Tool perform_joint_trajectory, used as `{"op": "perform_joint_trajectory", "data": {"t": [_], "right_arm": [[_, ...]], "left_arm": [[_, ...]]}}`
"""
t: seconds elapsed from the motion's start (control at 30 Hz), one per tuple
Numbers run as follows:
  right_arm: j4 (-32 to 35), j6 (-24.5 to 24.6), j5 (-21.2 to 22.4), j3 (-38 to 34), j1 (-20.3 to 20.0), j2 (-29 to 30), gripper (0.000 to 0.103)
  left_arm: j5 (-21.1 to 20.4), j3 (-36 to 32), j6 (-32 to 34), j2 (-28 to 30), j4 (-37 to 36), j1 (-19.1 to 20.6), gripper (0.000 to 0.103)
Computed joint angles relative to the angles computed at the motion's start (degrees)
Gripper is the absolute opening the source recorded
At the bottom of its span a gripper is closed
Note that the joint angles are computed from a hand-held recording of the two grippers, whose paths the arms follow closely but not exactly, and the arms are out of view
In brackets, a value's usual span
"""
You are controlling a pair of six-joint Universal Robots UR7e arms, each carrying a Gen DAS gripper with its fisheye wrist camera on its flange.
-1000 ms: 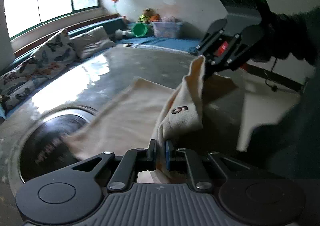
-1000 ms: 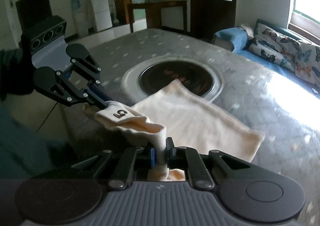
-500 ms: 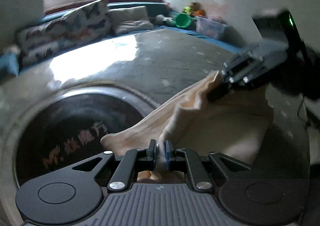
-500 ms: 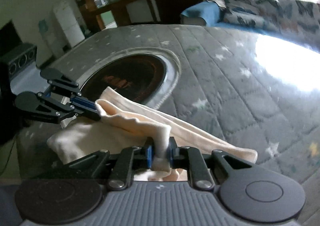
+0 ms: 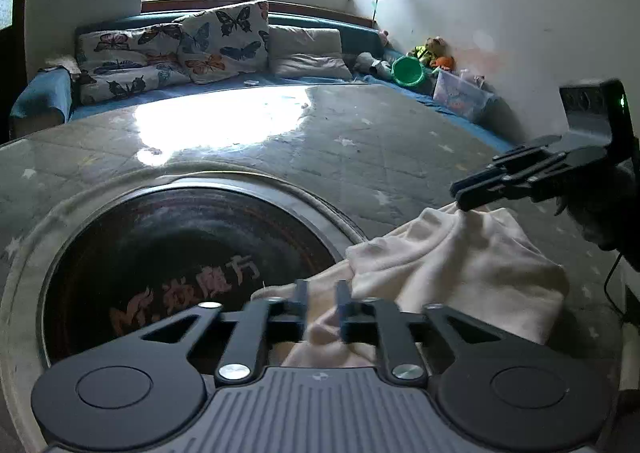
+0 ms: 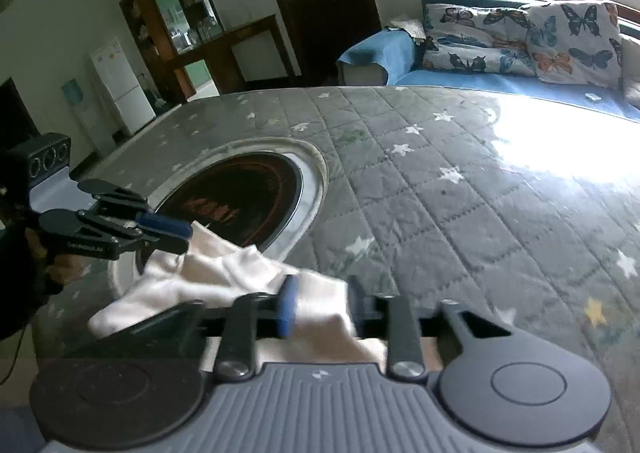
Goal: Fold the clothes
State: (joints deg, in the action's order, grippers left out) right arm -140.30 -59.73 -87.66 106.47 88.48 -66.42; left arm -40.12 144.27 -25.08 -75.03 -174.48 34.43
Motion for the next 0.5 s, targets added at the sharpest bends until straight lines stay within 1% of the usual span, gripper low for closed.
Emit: {"op": "perform_joint_trajectory", "data": {"t": [0.03,0.1,0.13,0.23,0.33,0.37,0.4,0.43,0.47,0.5], "right_arm": [[-0.2,-0.4,0.0,0.7,-0.4,-1.0,0.044],[-0.5,-0.6,-0.3,1.5,-1.3,-2.3,0.044],[-0.6,-0.3,-0.5,1.8,-1.7,-2.7,0.044],[-1.2,0.9,-0.8,2.1,-2.5,-2.9,0.044],[-3.3,-0.1,-1.1,3.2,-2.5,-2.7,0.044],[-3.9,-0.5,-1.0,3.4,-2.4,-2.5,0.044],[-4.6,-1.0,-1.0,3.7,-2.3,-2.3,0.044],[-5.4,-1.9,-1.1,4.0,-2.0,-2.0,0.044],[-5.9,-2.7,-1.0,4.1,-1.6,-1.7,0.044],[-5.8,-3.0,-0.7,4.0,-1.3,-1.2,0.044]], "left_arm": [[0.7,0.6,-0.4,-0.7,0.8,-1.0,0.031],[1.1,1.4,-1.5,-1.2,1.7,-2.0,0.041],[1.2,1.4,-2.1,-1.1,2.4,-2.3,0.050],[1.4,1.0,-3.9,-0.1,5.2,-2.4,0.051],[1.8,-0.3,-4.5,2.6,6.1,-1.7,0.047],[2.1,-0.7,-4.7,3.3,6.4,-1.6,0.041],[2.4,-0.8,-4.8,3.7,6.5,-1.7,0.037],[2.5,-0.8,-4.7,4.0,6.3,-1.8,0.031],[2.7,-0.9,-4.4,4.3,6.4,-1.9,0.023],[3.2,-0.9,-4.2,4.5,6.8,-2.2,0.022]]}}
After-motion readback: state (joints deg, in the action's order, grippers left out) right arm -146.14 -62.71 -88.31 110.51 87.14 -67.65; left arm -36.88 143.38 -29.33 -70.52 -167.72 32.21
